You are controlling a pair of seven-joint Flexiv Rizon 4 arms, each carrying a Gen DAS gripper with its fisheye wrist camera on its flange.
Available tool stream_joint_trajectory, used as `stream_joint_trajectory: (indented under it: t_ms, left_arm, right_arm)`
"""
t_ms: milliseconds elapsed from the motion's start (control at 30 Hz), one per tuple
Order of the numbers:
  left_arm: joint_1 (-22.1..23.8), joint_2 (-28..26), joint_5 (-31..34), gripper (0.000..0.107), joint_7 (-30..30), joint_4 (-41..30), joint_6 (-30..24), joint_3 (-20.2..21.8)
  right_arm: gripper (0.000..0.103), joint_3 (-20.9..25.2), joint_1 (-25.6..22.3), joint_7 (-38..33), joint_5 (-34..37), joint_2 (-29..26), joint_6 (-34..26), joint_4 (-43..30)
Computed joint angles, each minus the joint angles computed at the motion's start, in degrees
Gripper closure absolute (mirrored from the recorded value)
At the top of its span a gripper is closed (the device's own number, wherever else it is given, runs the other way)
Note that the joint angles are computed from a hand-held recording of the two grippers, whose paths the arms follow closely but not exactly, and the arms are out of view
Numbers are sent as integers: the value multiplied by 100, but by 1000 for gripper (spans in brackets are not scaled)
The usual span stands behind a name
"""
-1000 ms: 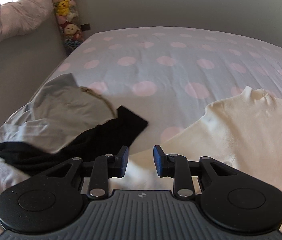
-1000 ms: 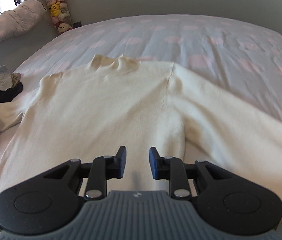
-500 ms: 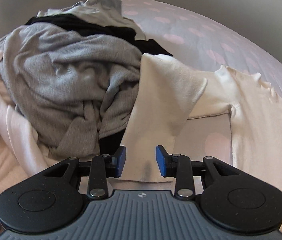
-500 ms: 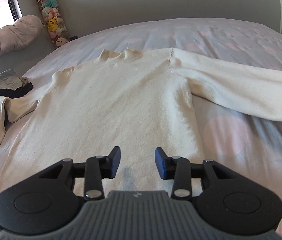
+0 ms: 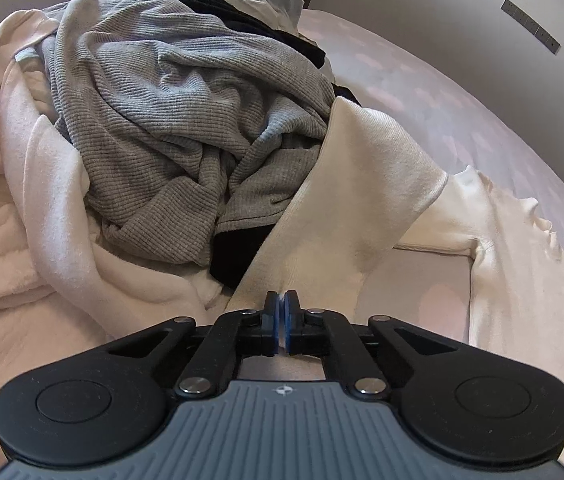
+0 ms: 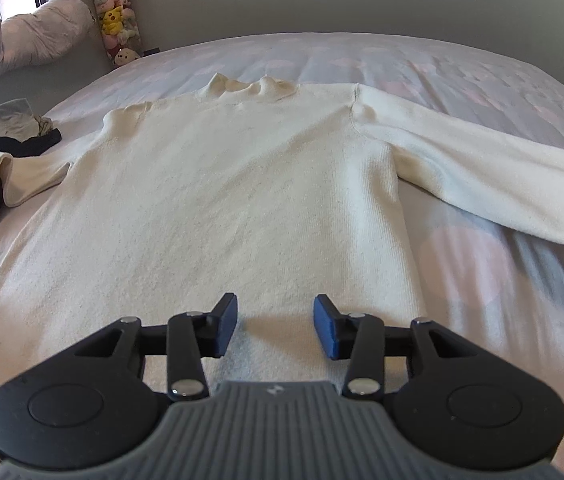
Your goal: Fold clothes
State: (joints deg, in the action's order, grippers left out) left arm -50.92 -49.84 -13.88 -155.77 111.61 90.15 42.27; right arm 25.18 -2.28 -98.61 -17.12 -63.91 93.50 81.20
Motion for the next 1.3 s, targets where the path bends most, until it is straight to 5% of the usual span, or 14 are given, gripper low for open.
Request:
stream_joint_trajectory:
  t_ms: [133, 367, 600, 767, 867, 1000, 1167, 1300]
  left_arm:
    - [-278, -31, -13, 106, -3, 67, 127, 280]
    - [-160, -56, -307, 107, 313, 181, 956, 52]
    - [535, 214, -568, 107, 647, 362, 1633, -663]
    - [686, 566, -777, 107, 1167, 511, 1521, -735]
    - [516, 717, -972, 107, 1606, 498, 1198, -456]
    - [-248, 677, -1238, 107, 2107, 369, 401, 572]
    - [-1101, 512, -628, 107, 2189, -41, -929, 2111]
    - [-1406, 372, 8, 107, 2288, -484, -1747, 2891]
  right_arm:
    - [57, -318, 202, 63, 2, 86, 150, 91]
    - [57, -600, 366, 288, -67, 127, 281, 130]
    - [56, -630, 351, 496, -185, 57, 482, 91]
    - [56, -389, 173, 702, -287, -126, 454, -114]
    - [56, -184, 48, 736, -376, -255, 419, -241]
    - [56, 159, -145, 688, -501, -428, 387, -387]
    - [56, 566, -367, 644, -537, -616, 313, -550]
    - [56, 796, -477, 656, -468, -717, 225, -666]
